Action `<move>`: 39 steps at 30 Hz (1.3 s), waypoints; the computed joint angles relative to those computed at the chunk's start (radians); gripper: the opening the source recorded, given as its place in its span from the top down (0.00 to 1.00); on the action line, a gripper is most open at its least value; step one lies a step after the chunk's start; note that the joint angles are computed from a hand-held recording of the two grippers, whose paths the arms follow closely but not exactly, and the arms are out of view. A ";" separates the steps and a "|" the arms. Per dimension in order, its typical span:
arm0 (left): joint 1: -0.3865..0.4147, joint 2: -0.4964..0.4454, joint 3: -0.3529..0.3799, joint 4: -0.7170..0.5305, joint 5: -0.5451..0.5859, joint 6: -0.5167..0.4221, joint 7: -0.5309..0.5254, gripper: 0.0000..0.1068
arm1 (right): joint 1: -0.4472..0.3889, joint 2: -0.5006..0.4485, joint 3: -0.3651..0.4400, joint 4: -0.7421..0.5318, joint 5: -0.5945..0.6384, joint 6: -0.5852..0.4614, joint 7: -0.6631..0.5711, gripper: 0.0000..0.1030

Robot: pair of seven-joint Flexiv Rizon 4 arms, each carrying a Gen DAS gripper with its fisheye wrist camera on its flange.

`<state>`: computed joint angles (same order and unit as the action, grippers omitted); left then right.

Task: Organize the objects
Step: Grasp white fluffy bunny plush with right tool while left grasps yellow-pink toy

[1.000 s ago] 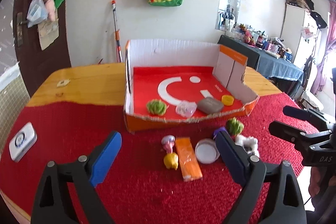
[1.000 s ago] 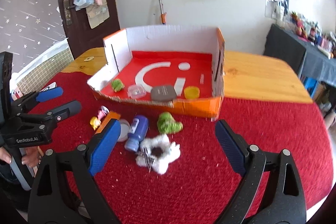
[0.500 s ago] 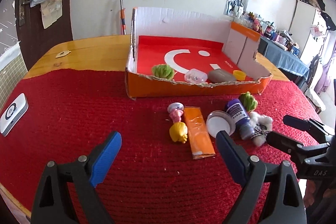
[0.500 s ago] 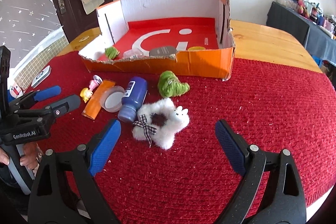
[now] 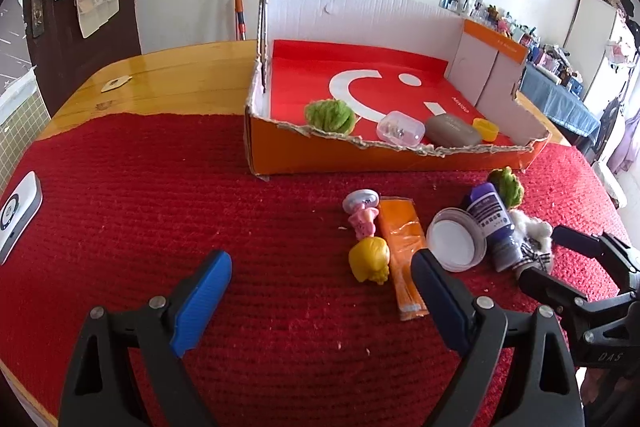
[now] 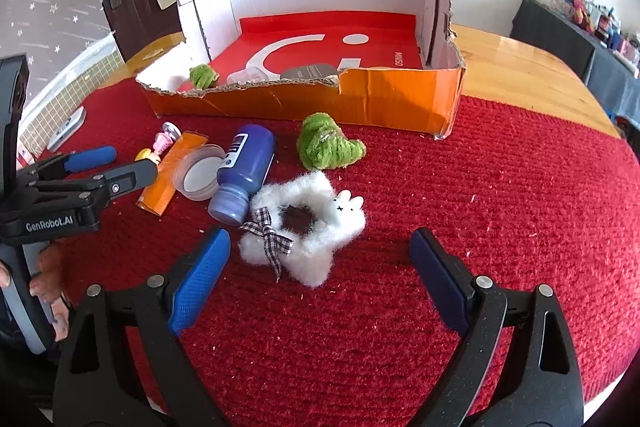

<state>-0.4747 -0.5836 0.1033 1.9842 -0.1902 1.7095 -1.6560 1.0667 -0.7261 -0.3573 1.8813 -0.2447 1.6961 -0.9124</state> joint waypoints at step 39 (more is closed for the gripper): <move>0.097 -0.024 -0.118 -0.006 0.030 0.076 0.161 0.80 | -0.073 -0.006 0.022 -0.043 -0.130 -0.044 0.018 0.61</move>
